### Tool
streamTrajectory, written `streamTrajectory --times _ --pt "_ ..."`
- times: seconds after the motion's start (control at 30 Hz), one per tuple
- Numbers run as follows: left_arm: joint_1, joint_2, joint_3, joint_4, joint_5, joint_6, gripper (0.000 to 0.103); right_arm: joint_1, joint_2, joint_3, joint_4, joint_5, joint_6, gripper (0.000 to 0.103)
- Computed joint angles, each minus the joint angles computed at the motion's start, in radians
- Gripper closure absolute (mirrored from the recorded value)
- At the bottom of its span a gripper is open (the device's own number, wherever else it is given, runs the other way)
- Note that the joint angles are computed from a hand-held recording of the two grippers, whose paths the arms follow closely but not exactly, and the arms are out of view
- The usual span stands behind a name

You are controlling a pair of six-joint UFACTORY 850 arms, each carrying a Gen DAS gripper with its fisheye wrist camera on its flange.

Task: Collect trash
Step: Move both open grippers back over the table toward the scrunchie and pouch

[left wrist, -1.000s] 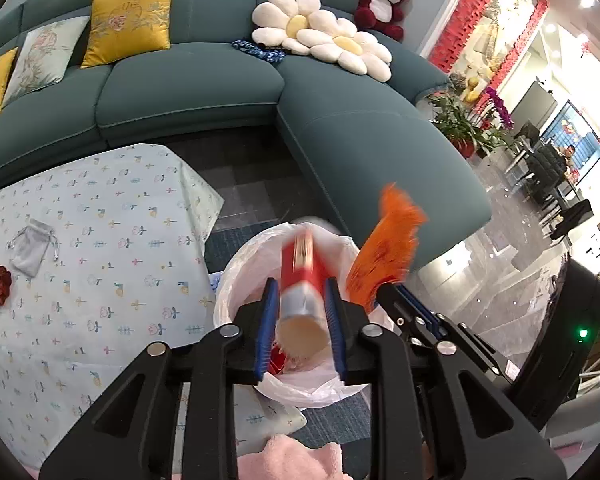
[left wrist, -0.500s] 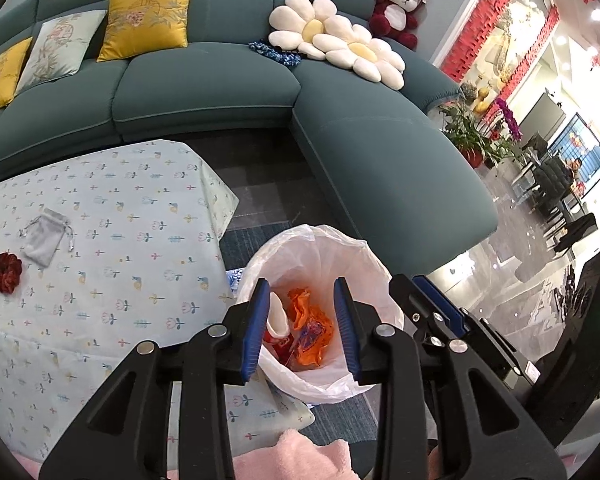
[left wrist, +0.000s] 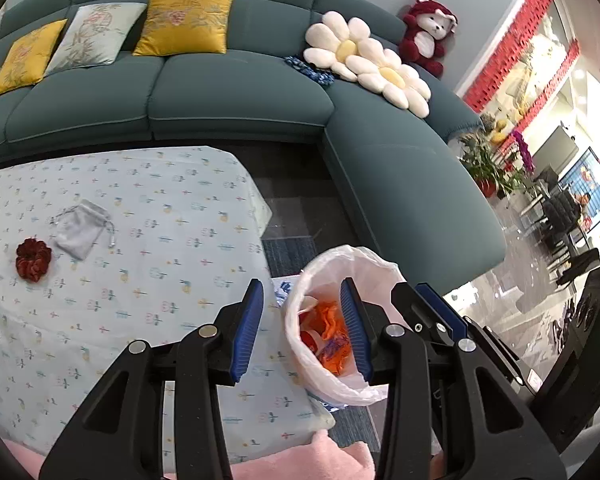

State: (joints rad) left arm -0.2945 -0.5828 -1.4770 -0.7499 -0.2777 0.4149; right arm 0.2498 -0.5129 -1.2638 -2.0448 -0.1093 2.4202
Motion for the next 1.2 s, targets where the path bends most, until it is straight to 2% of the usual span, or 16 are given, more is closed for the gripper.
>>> streamTrajectory --times 0.37,0.6,0.77,0.97,1.2 --pt "0.081 0.025 0.042 -0.116 -0.008 0.086 0.064 0.07 -0.051 -0.089 0.539 -0.002 -0.568 0.082" --pt "0.147 0.034 0.078 -0.184 -0.009 0.135 0.059 0.117 -0.098 -0.162 0.911 -0.014 -0.959 0.082" --pt "0.203 0.031 0.1 -0.176 -0.002 0.115 0.054 0.152 -0.143 -0.22 1.098 -0.029 -1.156 0.075" --pt "0.278 0.016 0.117 -0.167 -0.001 0.094 0.053 0.201 -0.218 -0.317 1.369 -0.058 -1.447 0.075" --pt "0.367 -0.032 0.114 -0.083 0.007 0.018 0.045 0.243 -0.331 -0.459 1.681 -0.111 -1.769 0.075"
